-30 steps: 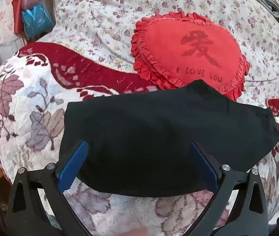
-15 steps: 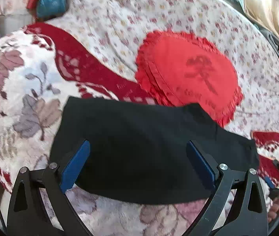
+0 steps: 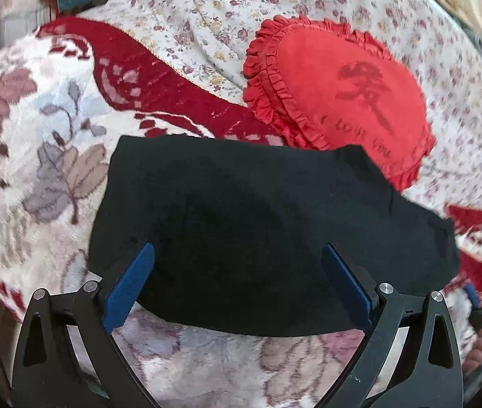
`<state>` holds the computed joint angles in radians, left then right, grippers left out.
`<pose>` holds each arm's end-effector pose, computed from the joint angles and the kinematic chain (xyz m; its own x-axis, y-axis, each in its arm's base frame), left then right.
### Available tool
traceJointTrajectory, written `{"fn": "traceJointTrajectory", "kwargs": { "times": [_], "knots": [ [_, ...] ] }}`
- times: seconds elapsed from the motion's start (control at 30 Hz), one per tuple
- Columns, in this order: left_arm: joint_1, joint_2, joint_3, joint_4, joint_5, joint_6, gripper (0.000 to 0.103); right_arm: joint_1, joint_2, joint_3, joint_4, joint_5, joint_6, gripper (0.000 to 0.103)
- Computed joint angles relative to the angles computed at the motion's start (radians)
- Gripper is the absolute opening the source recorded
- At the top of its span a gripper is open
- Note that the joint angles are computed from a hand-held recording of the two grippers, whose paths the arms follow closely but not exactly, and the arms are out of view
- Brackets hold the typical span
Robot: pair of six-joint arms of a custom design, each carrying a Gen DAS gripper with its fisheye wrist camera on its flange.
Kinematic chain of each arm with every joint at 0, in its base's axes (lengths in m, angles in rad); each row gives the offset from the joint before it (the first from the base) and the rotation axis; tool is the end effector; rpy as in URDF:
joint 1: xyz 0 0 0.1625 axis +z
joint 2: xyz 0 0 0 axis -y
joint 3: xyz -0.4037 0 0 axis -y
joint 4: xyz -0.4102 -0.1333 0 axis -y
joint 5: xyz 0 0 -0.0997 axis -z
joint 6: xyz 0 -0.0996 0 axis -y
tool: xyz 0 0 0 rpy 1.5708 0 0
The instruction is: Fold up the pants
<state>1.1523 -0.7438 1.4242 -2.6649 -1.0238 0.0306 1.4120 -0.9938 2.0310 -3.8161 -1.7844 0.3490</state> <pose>-0.1322 -0.7527 0.1400 -0.8536 0.1816 -0.4883 0.3984 0.8315 -0.3872 0.0230 -0.5660 0.2063 -0.8582 0.4489 -0.2490 0.3720 0.2094 -0.9043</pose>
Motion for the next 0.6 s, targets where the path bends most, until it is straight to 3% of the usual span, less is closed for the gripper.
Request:
{"fn": "traceJointTrajectory", "kwargs": {
  "times": [0.03,0.1,0.27,0.37,0.5,0.6],
  "knots": [
    [0.004,-0.002,-0.004,0.009,-0.005,-0.025,0.099,-0.014,0.002,0.006,-0.036,0.03,0.0,0.073],
    [0.005,-0.003,-0.006,0.014,0.002,-0.051,0.099,-0.041,0.01,-0.004,-0.082,0.072,0.012,0.062],
    [0.001,-0.008,0.002,-0.044,0.076,-0.028,0.099,-0.114,0.022,-0.029,-0.026,0.168,0.124,0.049],
    [0.02,-0.035,0.003,-0.092,0.079,-0.039,0.099,-0.112,0.032,-0.046,0.012,0.143,0.144,0.049],
    [0.046,-0.071,0.009,-0.171,0.101,-0.076,0.099,-0.12,0.032,-0.056,0.038,0.172,0.177,0.049],
    [0.054,-0.082,-0.014,-0.125,0.095,-0.06,0.099,-0.114,0.041,-0.066,0.03,0.159,0.164,0.049]
  ]
}}
